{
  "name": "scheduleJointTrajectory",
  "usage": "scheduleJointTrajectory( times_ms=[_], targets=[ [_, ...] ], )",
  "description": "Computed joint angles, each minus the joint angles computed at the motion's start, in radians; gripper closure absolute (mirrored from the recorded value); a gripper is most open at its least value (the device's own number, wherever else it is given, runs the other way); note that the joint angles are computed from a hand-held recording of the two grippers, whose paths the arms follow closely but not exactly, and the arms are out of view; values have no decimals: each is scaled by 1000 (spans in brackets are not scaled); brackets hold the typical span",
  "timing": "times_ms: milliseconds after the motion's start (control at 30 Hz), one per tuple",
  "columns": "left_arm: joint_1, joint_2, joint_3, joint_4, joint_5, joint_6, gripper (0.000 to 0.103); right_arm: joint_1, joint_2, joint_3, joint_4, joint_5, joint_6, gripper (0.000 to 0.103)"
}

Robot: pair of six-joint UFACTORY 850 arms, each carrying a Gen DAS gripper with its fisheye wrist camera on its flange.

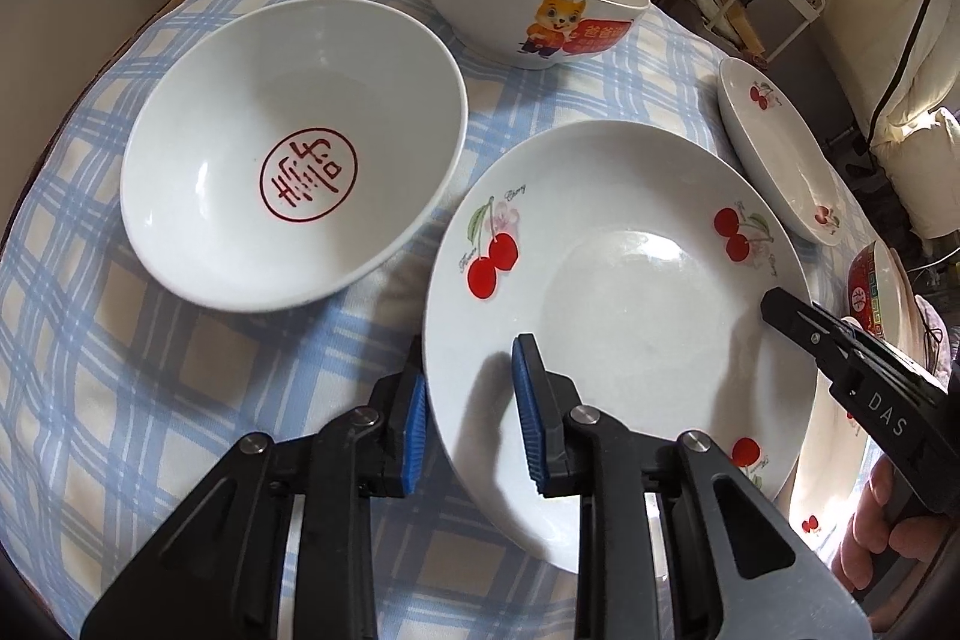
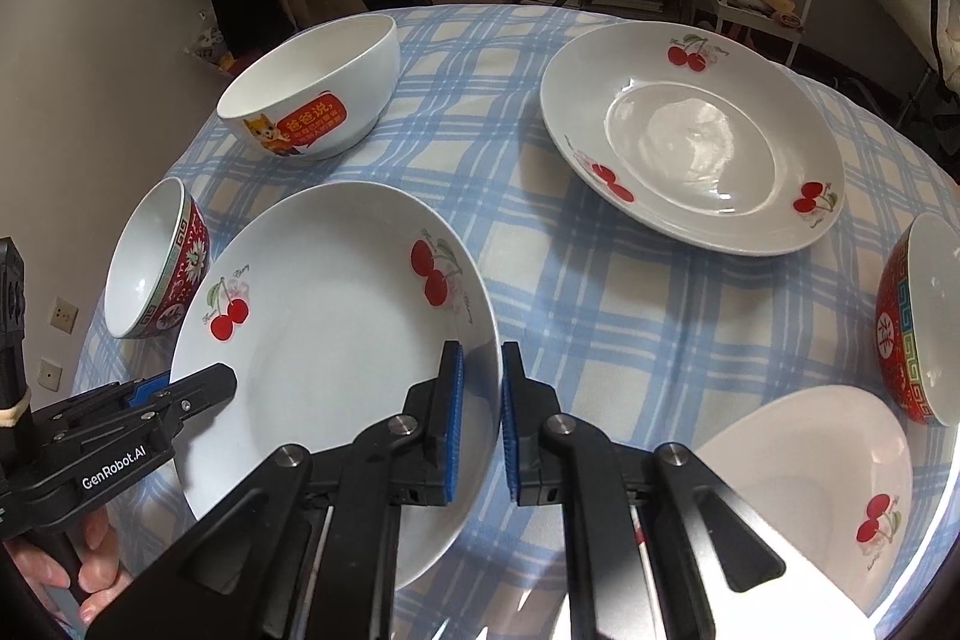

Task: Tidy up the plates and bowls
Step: 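Lift the cherry plate off the cloth with both grippers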

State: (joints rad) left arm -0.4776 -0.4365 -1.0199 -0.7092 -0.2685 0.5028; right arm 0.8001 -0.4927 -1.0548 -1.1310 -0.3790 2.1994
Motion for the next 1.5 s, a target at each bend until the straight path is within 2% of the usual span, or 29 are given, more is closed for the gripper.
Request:
scheduleJointTrajectory(
  times_ms=[467, 600, 867, 967, 1100, 1500],
  targets=[
    [-5, 84, 83, -45, -37, 61, 78, 66, 71, 72, 43, -18, 61, 91],
    [11, 85, 88, -72, -88, 87, 84, 88, 85, 79, 82, -42, 46, 91],
    [1, 99, 108, 70, -73, -54, 84, 99, 77, 94, 124, 20, 62, 92],
    [4, 93, 102, 129, -67, -115, 84, 103, 61, 79, 154, 33, 14, 91],
    [12, 66, 84, 124, -103, -113, 83, 99, 36, 55, 265, 29, -104, 90],
    [-8, 51, 61, 225, -124, -190, 83, 76, 26, 47, 475, 62, -318, 88]
  ],
)
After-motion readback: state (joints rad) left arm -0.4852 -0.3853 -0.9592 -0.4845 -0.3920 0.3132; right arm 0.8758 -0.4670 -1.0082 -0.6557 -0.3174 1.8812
